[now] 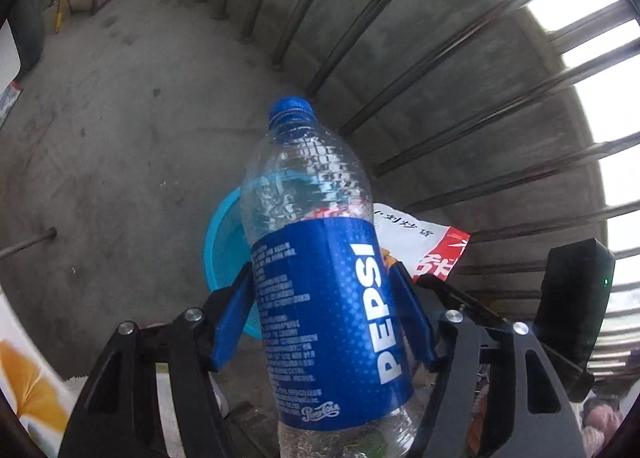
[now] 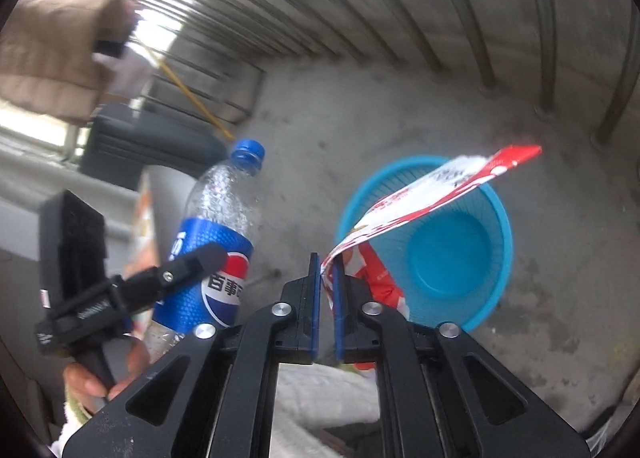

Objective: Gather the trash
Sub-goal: 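Carry the Pepsi bottle and snack bag to the blue wastebasket and release both, then return both tools from the wastebasket toward the table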

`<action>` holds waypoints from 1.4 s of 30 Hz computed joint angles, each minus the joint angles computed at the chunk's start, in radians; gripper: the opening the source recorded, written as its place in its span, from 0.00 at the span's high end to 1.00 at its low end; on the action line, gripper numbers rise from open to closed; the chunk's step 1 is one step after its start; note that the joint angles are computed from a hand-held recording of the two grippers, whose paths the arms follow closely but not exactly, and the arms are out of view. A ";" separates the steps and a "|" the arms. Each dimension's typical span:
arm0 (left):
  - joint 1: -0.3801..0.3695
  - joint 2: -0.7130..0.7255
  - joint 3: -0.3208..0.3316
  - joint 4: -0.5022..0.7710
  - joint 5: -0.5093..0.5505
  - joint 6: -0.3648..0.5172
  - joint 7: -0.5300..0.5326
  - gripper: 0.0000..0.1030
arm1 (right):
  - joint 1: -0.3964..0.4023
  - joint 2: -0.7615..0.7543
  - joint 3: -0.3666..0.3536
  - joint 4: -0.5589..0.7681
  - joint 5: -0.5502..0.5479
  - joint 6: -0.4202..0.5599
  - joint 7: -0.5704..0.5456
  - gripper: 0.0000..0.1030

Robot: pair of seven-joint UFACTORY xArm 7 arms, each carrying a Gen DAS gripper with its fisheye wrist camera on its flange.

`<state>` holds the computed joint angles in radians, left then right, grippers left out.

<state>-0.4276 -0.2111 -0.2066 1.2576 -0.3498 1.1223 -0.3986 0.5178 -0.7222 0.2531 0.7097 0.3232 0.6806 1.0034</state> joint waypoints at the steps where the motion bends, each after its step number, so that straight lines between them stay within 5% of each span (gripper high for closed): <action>1: 0.003 0.019 -0.004 0.000 0.007 -0.011 -0.019 0.31 | 0.008 0.000 -0.017 -0.015 0.009 0.003 -0.014 0.71; 3: 0.006 0.029 -0.006 0.000 0.015 -0.027 -0.048 0.30 | 0.009 0.008 -0.023 -0.025 0.019 0.042 -0.009 0.62; 14: 0.023 -0.175 -0.001 -0.081 0.104 -0.066 -0.022 0.28 | -0.025 -0.035 0.027 -0.043 -0.019 0.077 0.043 0.55; 25: 0.066 -0.566 -0.011 -0.183 0.209 0.102 -0.005 0.23 | -0.125 -0.073 0.232 0.169 -0.323 0.289 0.141 0.26; 29: 0.096 -0.713 0.013 -0.211 0.206 0.175 -0.003 0.18 | -0.164 -0.083 0.302 0.218 -0.421 0.290 0.146 0.13; 33: 0.145 -0.835 0.040 -0.211 0.221 0.247 0.014 0.07 | -0.133 0.004 0.276 0.197 -0.406 0.186 0.093 0.12; 42: 0.266 -1.004 0.134 -0.274 0.218 0.286 0.017 0.05 | -0.074 0.482 0.111 0.192 -0.361 0.006 -0.040 0.20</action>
